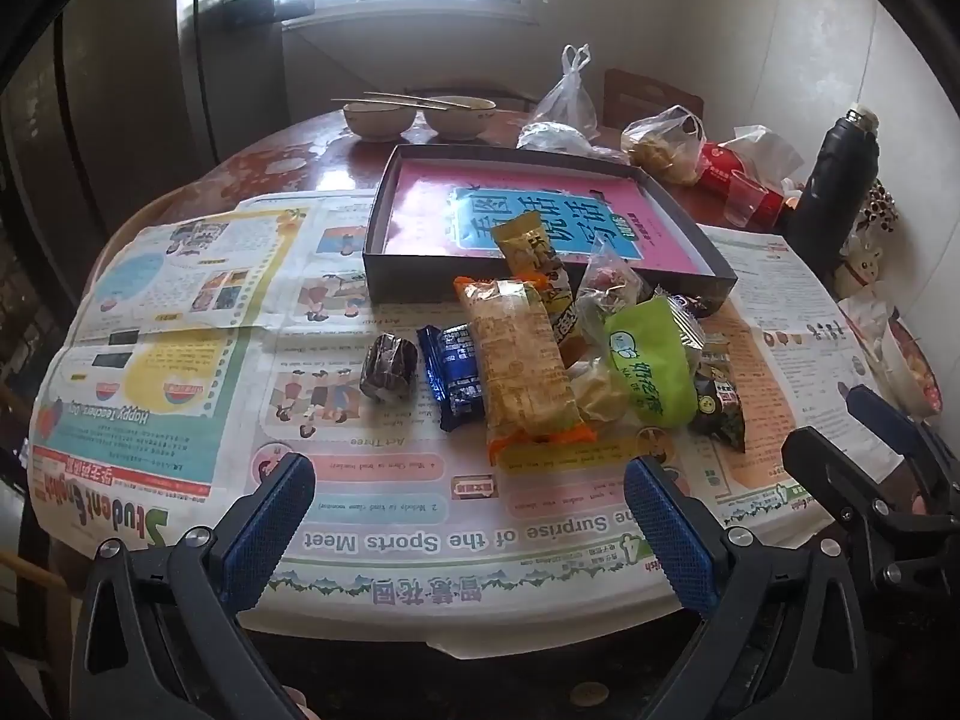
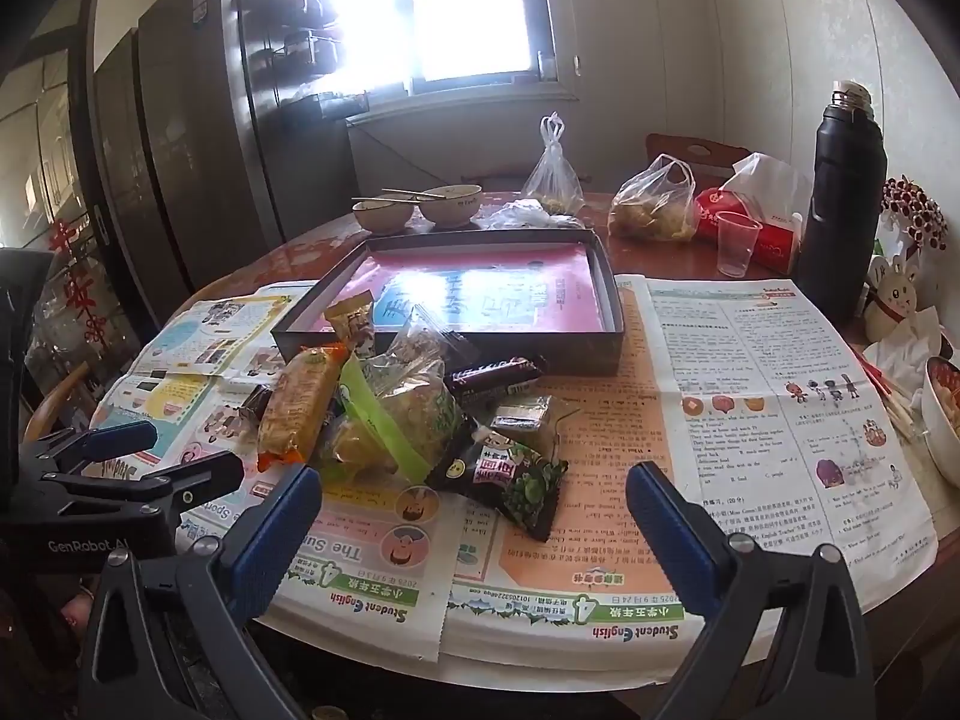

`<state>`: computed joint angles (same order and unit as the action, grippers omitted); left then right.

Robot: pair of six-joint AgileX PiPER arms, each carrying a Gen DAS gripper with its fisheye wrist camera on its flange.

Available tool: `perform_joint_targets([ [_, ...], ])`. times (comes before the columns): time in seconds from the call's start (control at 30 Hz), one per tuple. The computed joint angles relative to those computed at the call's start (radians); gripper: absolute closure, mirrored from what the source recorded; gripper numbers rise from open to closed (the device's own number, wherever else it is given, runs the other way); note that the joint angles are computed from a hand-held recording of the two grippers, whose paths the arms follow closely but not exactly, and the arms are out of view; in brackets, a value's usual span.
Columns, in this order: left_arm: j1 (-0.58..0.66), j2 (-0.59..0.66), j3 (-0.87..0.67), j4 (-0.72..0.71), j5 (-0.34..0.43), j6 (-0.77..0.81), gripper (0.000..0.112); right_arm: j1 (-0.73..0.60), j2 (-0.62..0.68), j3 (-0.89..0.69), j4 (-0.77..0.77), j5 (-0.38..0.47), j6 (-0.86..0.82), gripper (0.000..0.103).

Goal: Organize snacks

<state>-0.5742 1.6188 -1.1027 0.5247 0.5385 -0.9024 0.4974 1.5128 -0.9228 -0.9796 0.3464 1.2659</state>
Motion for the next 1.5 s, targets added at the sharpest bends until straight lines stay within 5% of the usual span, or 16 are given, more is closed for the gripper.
perform_joint_targets([
  [1.5, 0.005, 0.013, -0.002, -0.007, -0.01, 0.024, 0.009, -0.002, 0.009, 0.005, -0.03, 0.002, 0.032, 0.001],
])
